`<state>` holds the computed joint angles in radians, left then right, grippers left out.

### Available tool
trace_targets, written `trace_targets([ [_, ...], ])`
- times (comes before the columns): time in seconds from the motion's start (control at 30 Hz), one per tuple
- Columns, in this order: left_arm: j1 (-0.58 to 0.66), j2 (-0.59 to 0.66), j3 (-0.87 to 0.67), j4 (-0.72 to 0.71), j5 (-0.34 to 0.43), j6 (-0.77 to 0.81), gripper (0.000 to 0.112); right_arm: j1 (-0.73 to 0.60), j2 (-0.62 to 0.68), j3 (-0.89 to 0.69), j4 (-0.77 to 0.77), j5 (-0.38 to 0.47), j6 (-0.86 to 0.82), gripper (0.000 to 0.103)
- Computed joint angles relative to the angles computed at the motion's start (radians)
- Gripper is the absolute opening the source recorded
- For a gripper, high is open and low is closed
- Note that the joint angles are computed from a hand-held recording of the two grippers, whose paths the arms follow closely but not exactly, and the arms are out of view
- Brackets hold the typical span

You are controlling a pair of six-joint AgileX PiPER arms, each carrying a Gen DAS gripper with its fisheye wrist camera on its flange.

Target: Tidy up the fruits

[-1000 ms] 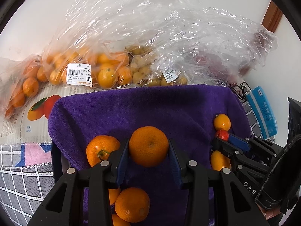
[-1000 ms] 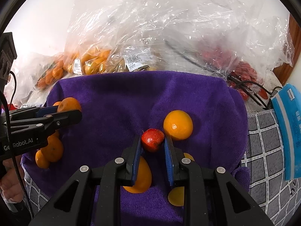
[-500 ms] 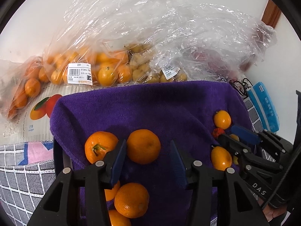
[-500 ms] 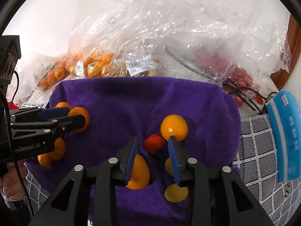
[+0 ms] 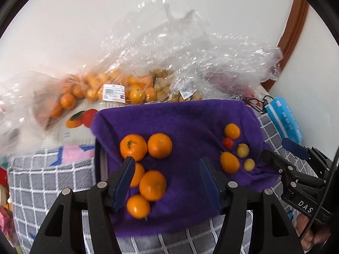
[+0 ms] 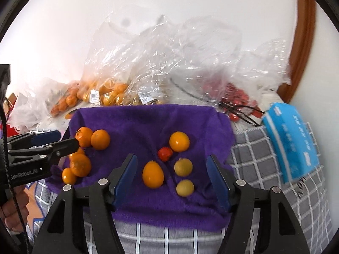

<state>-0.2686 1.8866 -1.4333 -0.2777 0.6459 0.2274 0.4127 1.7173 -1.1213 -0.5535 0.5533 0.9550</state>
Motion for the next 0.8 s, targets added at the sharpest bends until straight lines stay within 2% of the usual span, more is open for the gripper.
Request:
trace_targets([
  [0.13, -0.001, -0.125, 0.117, 0.014, -0.038, -0.025, 0.065, 0.047, -0.082, 0.041, 0.027, 0.043, 0.009, 0.069],
  [0.3, -0.009, -0.293, 0.259, 0.065, -0.087, -0.085, 0.073, 0.163, -0.177, 0.09, -0.079, 0.142, 0.152, 0.069],
  [0.37, -0.013, -0.367, 0.32, 0.085, -0.105, -0.108, 0.076, 0.206, -0.219, 0.11, -0.106, 0.173, 0.201, 0.08],
  [0.53, -0.032, -0.503, 0.417, 0.163, -0.126, -0.198, 0.081, 0.303, -0.307, 0.149, -0.174, 0.254, 0.312, 0.095],
  [0.7, -0.05, -0.625, 0.49, 0.197, -0.118, -0.271, 0.083, 0.399, -0.367, 0.175, -0.224, 0.353, 0.401, 0.099],
  [0.8, -0.095, -0.694, 0.533, 0.303, -0.117, -0.388, 0.083, 0.445, -0.399, 0.191, -0.233, 0.401, 0.432, 0.1],
])
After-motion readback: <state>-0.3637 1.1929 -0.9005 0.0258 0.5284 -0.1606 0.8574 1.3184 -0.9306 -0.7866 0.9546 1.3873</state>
